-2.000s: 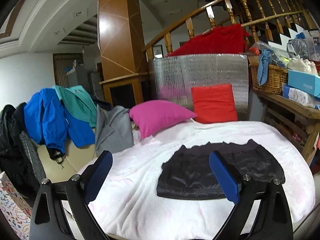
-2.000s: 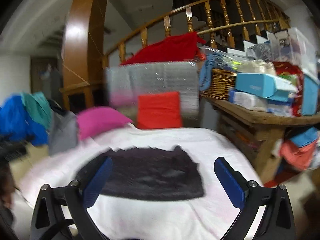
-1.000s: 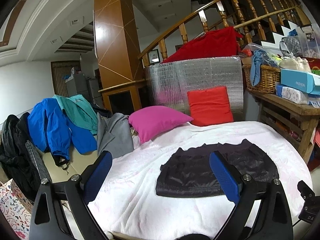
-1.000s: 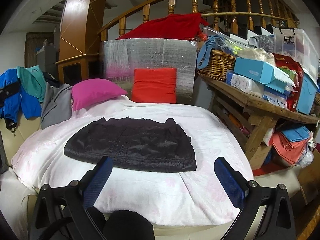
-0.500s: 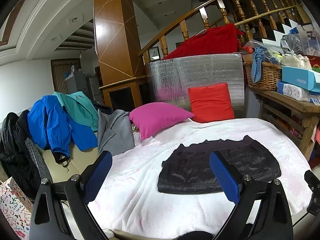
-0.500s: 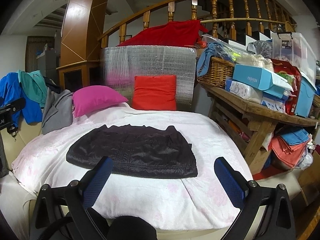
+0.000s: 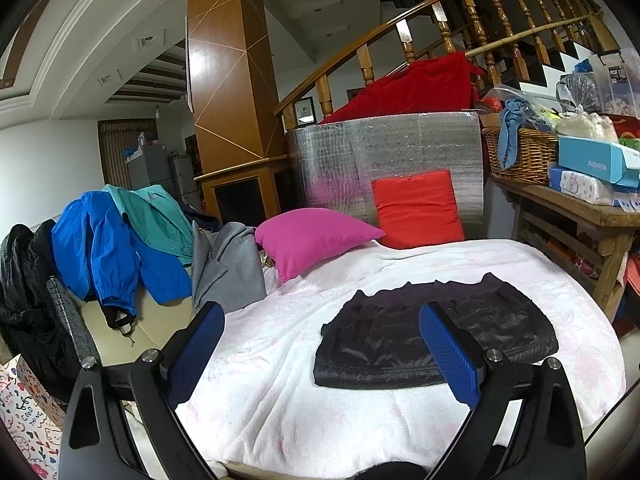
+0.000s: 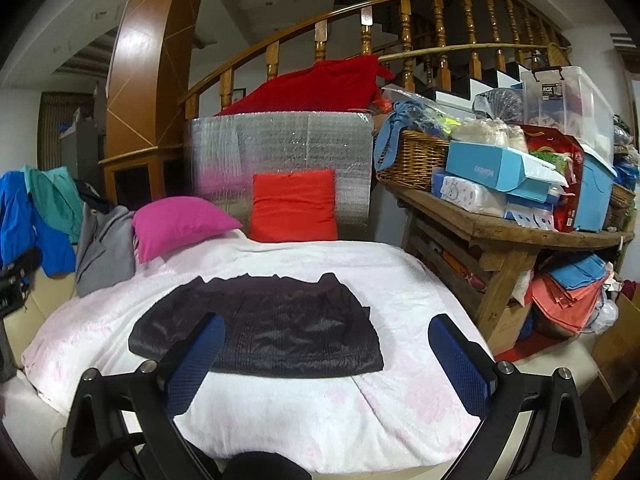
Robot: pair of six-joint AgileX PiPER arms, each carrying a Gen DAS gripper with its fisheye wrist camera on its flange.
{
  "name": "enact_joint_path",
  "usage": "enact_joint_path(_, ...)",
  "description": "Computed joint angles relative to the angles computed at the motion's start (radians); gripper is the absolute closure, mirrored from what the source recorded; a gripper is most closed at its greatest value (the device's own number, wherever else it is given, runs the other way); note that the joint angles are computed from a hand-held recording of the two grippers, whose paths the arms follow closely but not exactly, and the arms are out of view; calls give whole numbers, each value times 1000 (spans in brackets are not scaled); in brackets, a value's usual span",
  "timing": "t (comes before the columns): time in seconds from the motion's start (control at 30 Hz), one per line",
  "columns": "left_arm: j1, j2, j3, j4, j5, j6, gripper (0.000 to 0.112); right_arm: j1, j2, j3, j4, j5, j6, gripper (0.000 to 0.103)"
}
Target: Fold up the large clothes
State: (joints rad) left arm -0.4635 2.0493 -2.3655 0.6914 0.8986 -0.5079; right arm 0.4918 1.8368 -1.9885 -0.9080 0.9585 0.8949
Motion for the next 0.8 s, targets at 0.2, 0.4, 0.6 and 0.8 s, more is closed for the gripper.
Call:
enact_joint_path(0.2, 13, -26, 46, -2, -30, -11, 14, 10, 33, -58, 11, 29, -35, 0)
enact_joint_path(0.4, 22, -41, 74, -2, -42, -23, 14, 22, 45, -81, 5, 40, -49, 0)
enact_joint_path(0.6, 24, -50, 92, 1, -51, -29, 14, 25, 45, -86, 1, 45, -47, 0)
enact_joint_path(0.8, 23, -66, 125, 10, -63, -48, 14, 22, 56, -106, 17, 52, -68, 0)
